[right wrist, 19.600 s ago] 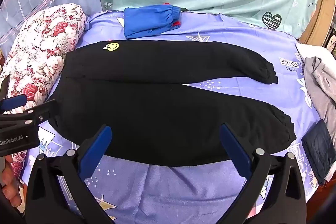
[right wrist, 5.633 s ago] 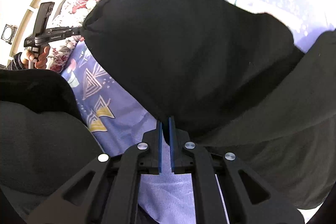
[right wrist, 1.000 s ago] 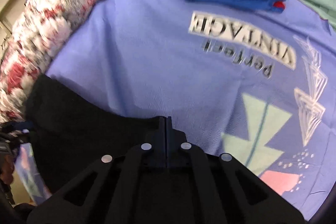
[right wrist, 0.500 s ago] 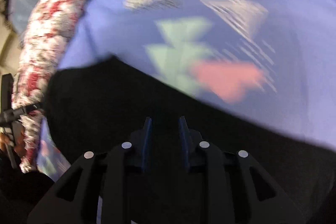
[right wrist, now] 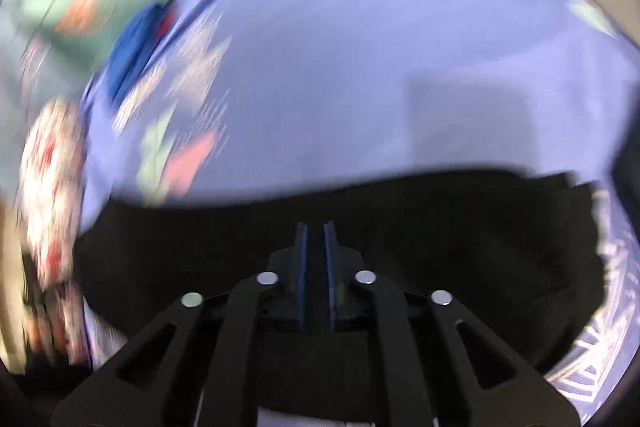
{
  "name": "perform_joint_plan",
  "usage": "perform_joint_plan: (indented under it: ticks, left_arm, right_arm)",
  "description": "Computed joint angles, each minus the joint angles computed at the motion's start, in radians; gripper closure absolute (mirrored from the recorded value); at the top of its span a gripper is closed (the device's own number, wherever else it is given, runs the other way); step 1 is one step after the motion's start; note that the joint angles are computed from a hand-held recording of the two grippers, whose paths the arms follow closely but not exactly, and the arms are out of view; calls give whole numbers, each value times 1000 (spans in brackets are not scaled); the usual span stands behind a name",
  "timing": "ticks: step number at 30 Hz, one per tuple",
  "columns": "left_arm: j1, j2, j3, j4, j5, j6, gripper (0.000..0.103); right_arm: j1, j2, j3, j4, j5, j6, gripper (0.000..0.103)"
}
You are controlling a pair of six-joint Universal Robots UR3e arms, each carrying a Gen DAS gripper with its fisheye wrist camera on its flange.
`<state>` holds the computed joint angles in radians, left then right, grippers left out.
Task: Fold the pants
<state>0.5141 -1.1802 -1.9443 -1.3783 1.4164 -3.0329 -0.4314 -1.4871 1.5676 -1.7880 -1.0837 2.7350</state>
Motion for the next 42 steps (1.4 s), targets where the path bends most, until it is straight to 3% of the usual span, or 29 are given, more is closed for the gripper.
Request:
perform_joint_plan:
  ticks: [1, 2, 3, 6, 7, 9, 13, 15, 16, 22, 24, 25, 28, 36, 42]
  left_arm:
    - [-2, 0, -2, -3, 6, 4, 13]
    - [-22, -17, 1, 5, 22, -16, 13]
    - [-36, -34, 5, 9, 36, -35, 13]
    - [-43, -49, 20, 0, 23, -87, 13]
    - [-34, -31, 22, -12, 8, -79, 13]
    - [-44, -19, 34, -19, 3, -55, 13]
    - [-63, 14, 13, -27, 1, -20, 11]
    - [-96, -17, 2, -11, 17, -47, 11]
    - [-108, -34, -2, -5, 20, -61, 11]
    - [-181, -78, -24, 34, 66, -84, 11]
    - [-196, -97, -30, 51, 94, -84, 11]
    - [-203, -112, -20, 47, 108, -87, 11]
    - [-207, -137, 27, 28, 90, -124, 11]
    - [-217, -69, 28, -1, 35, -101, 11]
    - [-194, -20, -27, -37, 35, -85, 11]
  right_arm:
    - [28, 8, 4, -8, -57, -26, 77]
    - [45, 18, 36, -81, -147, -14, 84]
    - [32, 22, 56, -125, -153, 18, 95]
    - [-43, -24, 110, -297, -244, 257, 89]
    - [-72, -60, 137, -318, -210, 275, 85]
    - [-142, -111, 128, -174, -65, 162, 85]
    - [-221, -191, 139, -14, -63, 44, 82]
    - [-337, -233, 151, 151, 57, -34, 80]
    - [-349, -251, 170, 174, 61, -59, 80]
    - [-259, -269, 254, 139, -63, -87, 80]
    - [-301, -281, 294, 89, -35, -59, 80]
    - [-321, -272, 283, 70, -41, -21, 78]
    - [-403, -314, 267, 93, 21, 7, 56]
    - [-550, -386, 241, 241, 30, -56, 42]
    - [-601, -399, 300, 244, 32, -72, 42]
